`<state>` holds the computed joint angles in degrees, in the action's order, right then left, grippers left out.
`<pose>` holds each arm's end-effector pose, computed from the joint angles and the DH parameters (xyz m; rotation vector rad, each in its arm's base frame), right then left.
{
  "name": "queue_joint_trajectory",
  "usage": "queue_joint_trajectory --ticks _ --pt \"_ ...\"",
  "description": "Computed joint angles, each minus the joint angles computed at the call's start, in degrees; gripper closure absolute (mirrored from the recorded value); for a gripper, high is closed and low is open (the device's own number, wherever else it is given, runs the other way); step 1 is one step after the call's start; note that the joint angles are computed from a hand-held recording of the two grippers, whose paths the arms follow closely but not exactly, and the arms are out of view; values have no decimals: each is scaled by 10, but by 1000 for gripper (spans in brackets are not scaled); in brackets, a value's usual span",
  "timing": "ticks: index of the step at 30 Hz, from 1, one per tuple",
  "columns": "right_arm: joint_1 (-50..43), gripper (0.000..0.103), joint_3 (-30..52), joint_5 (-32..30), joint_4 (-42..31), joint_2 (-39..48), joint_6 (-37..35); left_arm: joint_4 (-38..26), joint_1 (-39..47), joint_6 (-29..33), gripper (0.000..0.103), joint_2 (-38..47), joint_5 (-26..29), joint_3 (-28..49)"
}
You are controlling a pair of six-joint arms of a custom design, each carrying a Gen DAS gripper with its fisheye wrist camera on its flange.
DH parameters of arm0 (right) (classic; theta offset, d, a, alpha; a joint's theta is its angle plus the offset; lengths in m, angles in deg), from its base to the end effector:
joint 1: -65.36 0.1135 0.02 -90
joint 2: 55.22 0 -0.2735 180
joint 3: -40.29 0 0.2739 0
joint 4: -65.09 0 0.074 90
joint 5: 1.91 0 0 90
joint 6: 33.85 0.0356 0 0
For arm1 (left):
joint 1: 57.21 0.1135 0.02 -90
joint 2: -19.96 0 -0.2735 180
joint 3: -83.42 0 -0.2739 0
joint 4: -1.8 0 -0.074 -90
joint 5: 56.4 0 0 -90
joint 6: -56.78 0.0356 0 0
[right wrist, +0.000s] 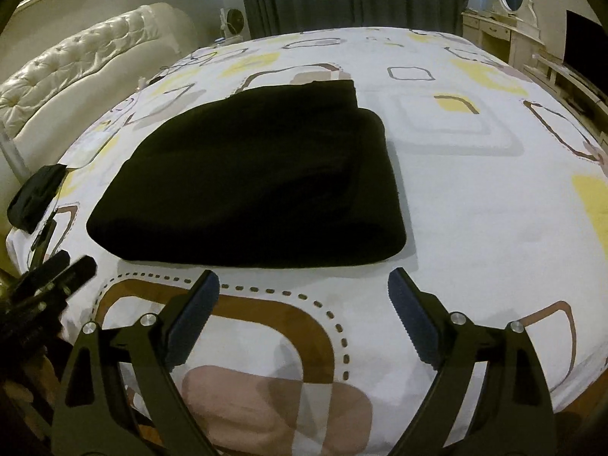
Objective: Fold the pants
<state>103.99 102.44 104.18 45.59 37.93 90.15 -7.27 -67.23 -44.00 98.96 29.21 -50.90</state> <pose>0.2707 0.2037 0.1620 0.0249 2.4197 0.2386 0.2738 -0.0456 0.1577 -0.0544 2.3093 -0.0969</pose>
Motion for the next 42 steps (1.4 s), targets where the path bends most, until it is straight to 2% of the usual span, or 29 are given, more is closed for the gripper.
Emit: queue_joint_trajectory --ticks 13,31,42 --pt "18 12 -4 8 0 6 10 5 -16 -20 21 6 -18 -4" --pt "22 12 -9 7 5 10 15 13 -19 -14 21 5 -15 -12" --pt "21 12 -11 2 8 12 18 8 -33 -15 21 13 -34 -6"
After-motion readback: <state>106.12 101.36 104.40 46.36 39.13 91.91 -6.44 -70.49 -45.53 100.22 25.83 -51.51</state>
